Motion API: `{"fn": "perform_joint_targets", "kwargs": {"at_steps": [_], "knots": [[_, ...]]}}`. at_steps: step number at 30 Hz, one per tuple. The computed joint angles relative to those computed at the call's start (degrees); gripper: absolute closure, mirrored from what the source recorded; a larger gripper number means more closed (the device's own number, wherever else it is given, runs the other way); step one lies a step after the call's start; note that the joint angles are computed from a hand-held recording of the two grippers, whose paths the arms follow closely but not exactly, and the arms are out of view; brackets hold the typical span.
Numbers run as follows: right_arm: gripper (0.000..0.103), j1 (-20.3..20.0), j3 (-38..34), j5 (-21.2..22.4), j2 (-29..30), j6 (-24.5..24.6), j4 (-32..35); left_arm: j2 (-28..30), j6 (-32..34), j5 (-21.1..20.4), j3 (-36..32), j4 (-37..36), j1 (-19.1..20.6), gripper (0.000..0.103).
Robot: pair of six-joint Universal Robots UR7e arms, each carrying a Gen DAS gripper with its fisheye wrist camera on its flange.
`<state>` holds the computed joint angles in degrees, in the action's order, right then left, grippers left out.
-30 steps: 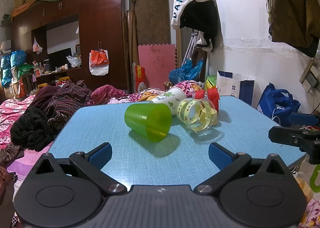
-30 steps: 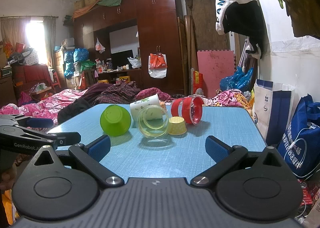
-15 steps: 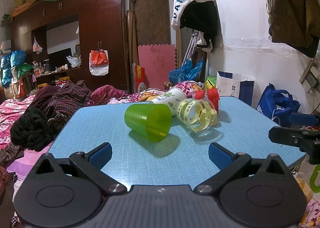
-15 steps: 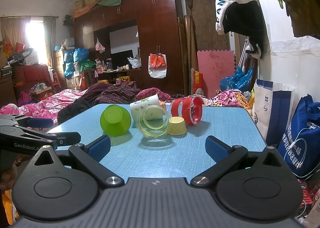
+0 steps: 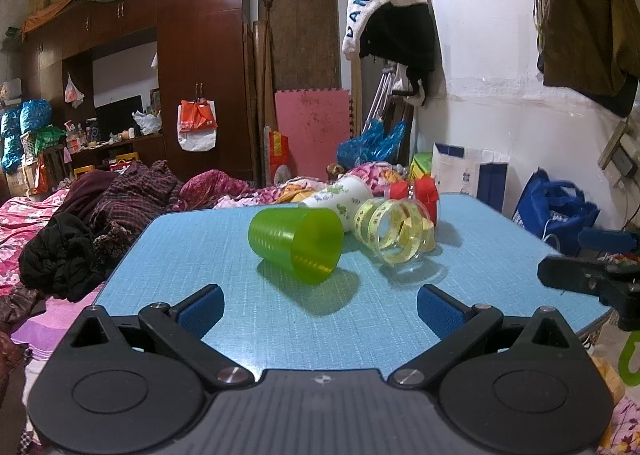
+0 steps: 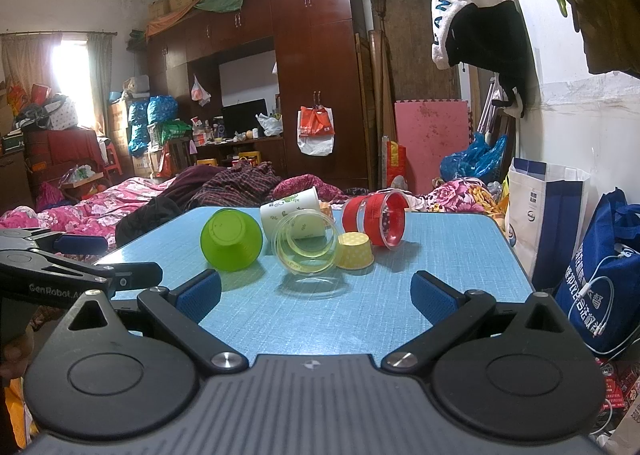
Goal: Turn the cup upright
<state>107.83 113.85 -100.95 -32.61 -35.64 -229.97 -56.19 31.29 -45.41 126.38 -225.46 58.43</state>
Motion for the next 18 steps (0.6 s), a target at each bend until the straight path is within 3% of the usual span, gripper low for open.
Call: {"fn": "perform_joint_targets", "kwargs": {"at_steps": [7, 14, 18], "knots": [[0.001, -0.07, 0.08, -0.36, -0.52, 0.54, 0.92, -4.06, 3.81, -8.79, -2.48, 4.35, 4.3, 0.0], [0.001, 0.0, -3.11, -1.36, 0.94, 2.95, 4.55, -7.58, 9.5, -12.8, -13.27, 27.48, 9.91, 0.0], [0.001, 0.42, -7.19, -2.51, 2.06, 4.39, 9.33, -9.51, 17.22, -19.52, -18.25, 39.25, 13.25, 0.0]]}}
